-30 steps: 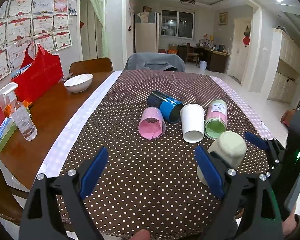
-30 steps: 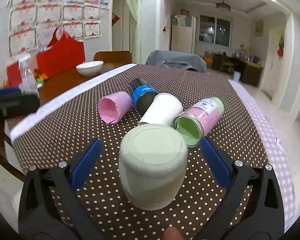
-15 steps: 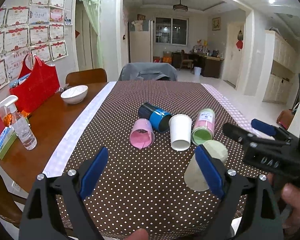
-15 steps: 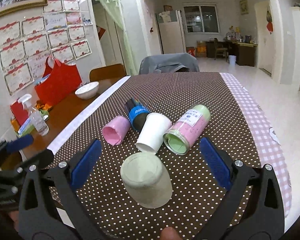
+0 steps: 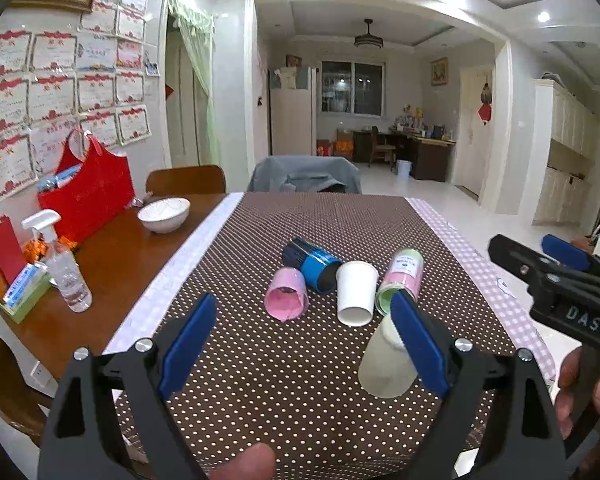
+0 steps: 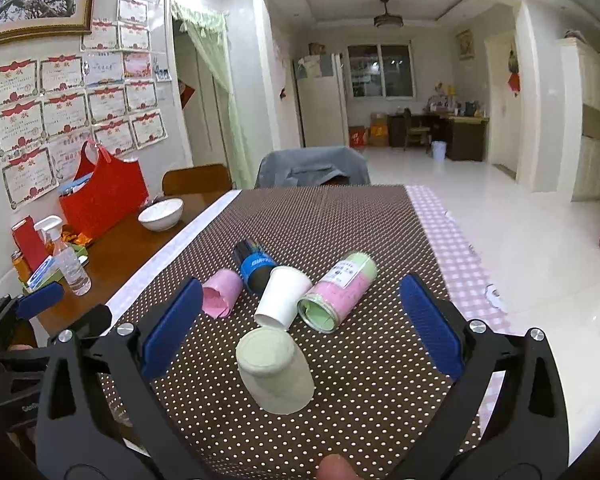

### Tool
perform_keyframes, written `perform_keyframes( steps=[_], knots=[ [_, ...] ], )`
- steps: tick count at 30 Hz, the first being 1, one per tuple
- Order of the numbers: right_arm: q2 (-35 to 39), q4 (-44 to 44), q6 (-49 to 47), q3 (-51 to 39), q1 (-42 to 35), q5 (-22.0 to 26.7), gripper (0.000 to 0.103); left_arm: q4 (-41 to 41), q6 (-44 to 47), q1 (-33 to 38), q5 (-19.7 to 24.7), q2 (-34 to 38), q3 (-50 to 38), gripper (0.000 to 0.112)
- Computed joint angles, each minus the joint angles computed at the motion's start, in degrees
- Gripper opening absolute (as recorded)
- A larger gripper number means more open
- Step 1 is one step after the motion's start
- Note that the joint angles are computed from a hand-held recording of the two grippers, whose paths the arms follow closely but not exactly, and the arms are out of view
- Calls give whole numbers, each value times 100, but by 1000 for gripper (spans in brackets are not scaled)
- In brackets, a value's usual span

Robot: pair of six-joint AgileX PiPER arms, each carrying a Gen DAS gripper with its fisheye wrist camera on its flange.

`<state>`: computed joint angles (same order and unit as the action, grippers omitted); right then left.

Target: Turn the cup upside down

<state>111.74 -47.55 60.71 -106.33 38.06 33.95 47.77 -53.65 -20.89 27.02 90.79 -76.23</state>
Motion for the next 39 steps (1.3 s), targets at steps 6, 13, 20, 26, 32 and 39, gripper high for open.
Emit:
perform_keyframes(
  steps=[6,13,20,26,32,39],
  knots=[
    [-156,-628,600,168,188,200,97,459,-395,-182,141,-212,100,87],
    [-224,-822,786,185,316,326,97,1142,-956,-381,300,-392,244,87],
    [-313,-1017,918,225,419,417,97,1204,-998,-447,279,-488,306,87],
    [-327,-984,882,219,447,434,97,1412,-1218,-529,344,-576,377,87],
    [-308,-956,842,206,459,422,97,1436,-1288,-546,371,-618,375,87],
    [-289,-941,857,219,471,422,97,1218,-1173,-474,296,-588,324,87]
  ],
)
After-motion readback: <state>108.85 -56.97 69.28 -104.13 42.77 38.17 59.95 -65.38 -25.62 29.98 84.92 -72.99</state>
